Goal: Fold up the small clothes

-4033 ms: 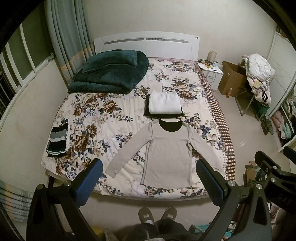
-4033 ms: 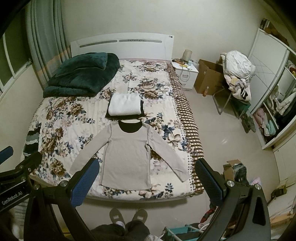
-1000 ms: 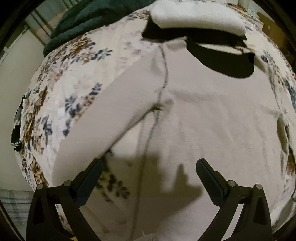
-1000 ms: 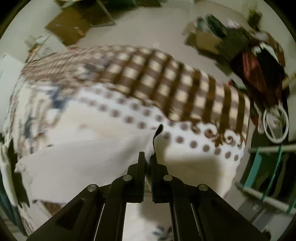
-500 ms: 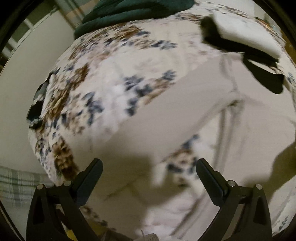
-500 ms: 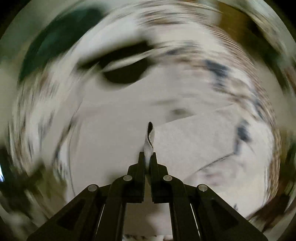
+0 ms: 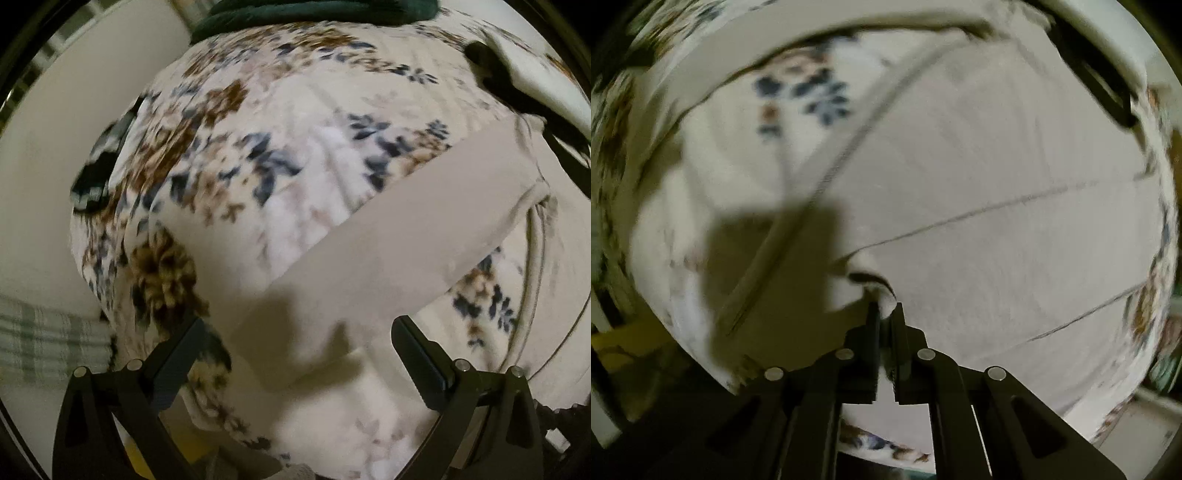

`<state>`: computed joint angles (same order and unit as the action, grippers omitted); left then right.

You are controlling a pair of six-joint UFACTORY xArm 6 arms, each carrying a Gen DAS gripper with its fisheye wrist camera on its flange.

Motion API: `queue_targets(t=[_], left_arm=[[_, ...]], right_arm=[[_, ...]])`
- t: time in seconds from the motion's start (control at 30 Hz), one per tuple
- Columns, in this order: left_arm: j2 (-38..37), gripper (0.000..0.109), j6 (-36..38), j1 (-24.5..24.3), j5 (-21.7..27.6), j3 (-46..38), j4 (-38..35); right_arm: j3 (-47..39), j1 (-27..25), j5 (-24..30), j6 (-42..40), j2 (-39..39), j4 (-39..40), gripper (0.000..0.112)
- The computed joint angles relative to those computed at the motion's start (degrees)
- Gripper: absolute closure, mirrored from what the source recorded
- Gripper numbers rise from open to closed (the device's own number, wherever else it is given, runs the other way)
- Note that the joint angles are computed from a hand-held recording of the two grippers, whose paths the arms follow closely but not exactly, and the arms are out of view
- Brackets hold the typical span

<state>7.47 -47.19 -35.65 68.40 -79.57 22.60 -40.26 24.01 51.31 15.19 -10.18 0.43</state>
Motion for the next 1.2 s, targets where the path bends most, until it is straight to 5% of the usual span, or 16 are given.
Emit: queue_targets(t=[0.07,0.13,0.3,0.6,0.7,0.8,0.87,0.93,1.2], left_arm=[[-2.93,0.006,-1.83,1.26,-1.21,3.38,-2.75],[-5.27,0.006,-3.28,2.57,-2.23,6.34,-5.77],[-12.58,0.006,-8.17,7.13,-7.79,17.49,-14.00],[-14.38,0.011,-10.30,13.55,-24.51,31.10,-27.59],[-11.02,0.020,-10.30,14.07,-29.47,31.12,-28.67],[-6.92,0.022,-13.18,13.15,-27.27,26.83,-21.39],[-5.15,0.048,-14.14,12.23,-25.69,24.13,-16.73],[-4.27,0.104,-13.17,11.41,-24.90,21.98,-14.92],[-4.41,0.104,-15.18,4.84,-14.11,9.85,-3.07]], right_arm=[[2.63,-3.41,0.34,-1.87,-4.20,7.26,0.064],[5.79,-5.97,0.30,-1.64,-9.20,10.70,0.049],[12.01,-15.39,4.26,0.25,-20.88,14.76,0.048],[9.57,-31.48,11.56,-1.12,-20.82,12.12,0.048],[8.75,-32.15,10.51,-1.00,-19.31,10.79,0.048],[8.90,-34.58,11.80,-2.18,-20.47,9.90,0.048],[9.16,-36.28,12.90,-2.97,-21.31,10.18,0.048],[9.62,-37.18,13.40,-3.43,-22.12,10.54,0.048],[11.76,-37.03,12.46,-3.25,-24.55,10.92,0.048]])
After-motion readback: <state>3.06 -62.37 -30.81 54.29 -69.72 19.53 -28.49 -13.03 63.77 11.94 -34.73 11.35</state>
